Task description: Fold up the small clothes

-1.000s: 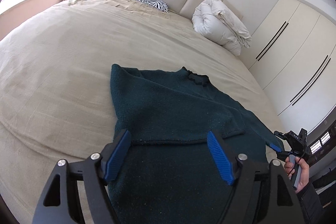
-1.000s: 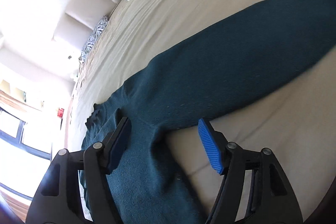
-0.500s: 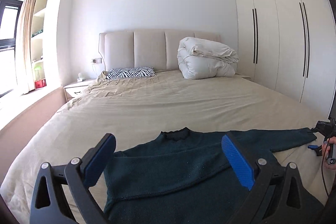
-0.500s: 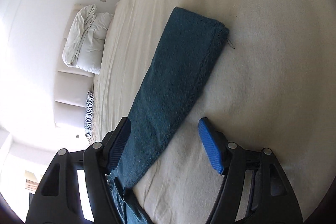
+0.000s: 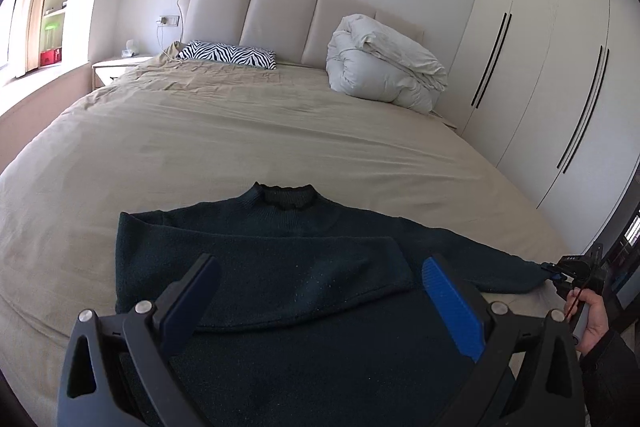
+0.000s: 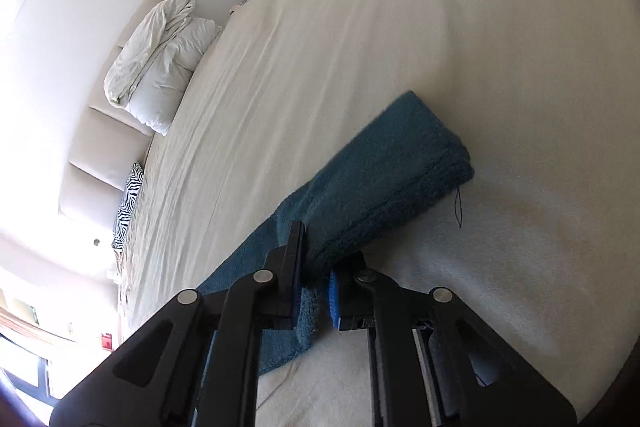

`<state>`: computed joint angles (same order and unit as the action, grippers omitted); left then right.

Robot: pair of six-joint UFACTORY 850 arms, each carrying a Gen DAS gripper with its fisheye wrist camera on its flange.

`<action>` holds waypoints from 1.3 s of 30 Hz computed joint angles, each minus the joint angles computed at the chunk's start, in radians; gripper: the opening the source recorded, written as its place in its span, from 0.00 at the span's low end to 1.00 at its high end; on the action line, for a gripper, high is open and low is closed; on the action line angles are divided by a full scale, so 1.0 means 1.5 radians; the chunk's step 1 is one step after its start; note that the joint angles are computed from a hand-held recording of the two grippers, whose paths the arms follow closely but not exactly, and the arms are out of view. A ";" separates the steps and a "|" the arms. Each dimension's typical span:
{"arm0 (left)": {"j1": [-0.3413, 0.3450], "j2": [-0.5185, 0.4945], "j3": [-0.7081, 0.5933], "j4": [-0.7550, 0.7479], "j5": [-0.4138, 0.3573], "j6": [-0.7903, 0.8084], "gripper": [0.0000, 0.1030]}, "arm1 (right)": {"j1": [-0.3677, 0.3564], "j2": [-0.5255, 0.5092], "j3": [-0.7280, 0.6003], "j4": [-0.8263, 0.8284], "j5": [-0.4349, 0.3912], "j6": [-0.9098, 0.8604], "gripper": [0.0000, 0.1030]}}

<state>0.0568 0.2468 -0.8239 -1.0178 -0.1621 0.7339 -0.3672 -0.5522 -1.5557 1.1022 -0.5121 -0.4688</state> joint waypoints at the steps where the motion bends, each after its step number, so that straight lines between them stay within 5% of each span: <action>1: 0.006 -0.007 -0.004 -0.057 -0.025 0.048 1.00 | 0.017 0.006 -0.012 -0.034 0.010 0.018 0.09; 10: 0.071 -0.099 -0.036 -0.218 -0.251 0.085 1.00 | 0.243 0.088 -0.016 -0.324 0.075 -0.037 0.09; 15: 0.084 -0.127 -0.030 -0.260 -0.313 0.085 1.00 | 0.378 0.130 0.059 -0.555 0.122 0.050 0.09; 20: 0.088 -0.167 -0.034 -0.278 -0.374 0.072 1.00 | 0.443 0.162 0.145 -0.652 0.118 0.108 0.09; 25: 0.072 -0.200 -0.038 -0.301 -0.405 0.052 1.00 | 0.419 0.162 0.174 -0.460 0.089 -0.031 0.09; 32: 0.022 -0.258 -0.118 -0.220 -0.356 -0.038 0.99 | 0.331 0.189 0.215 -0.197 0.047 -0.164 0.10; 36: -0.012 -0.315 -0.181 -0.121 -0.349 -0.132 0.80 | 0.266 0.193 0.239 -0.079 -0.043 -0.206 0.10; 39: -0.028 -0.329 -0.196 -0.090 -0.326 -0.161 0.80 | 0.242 0.196 0.258 -0.050 -0.071 -0.224 0.10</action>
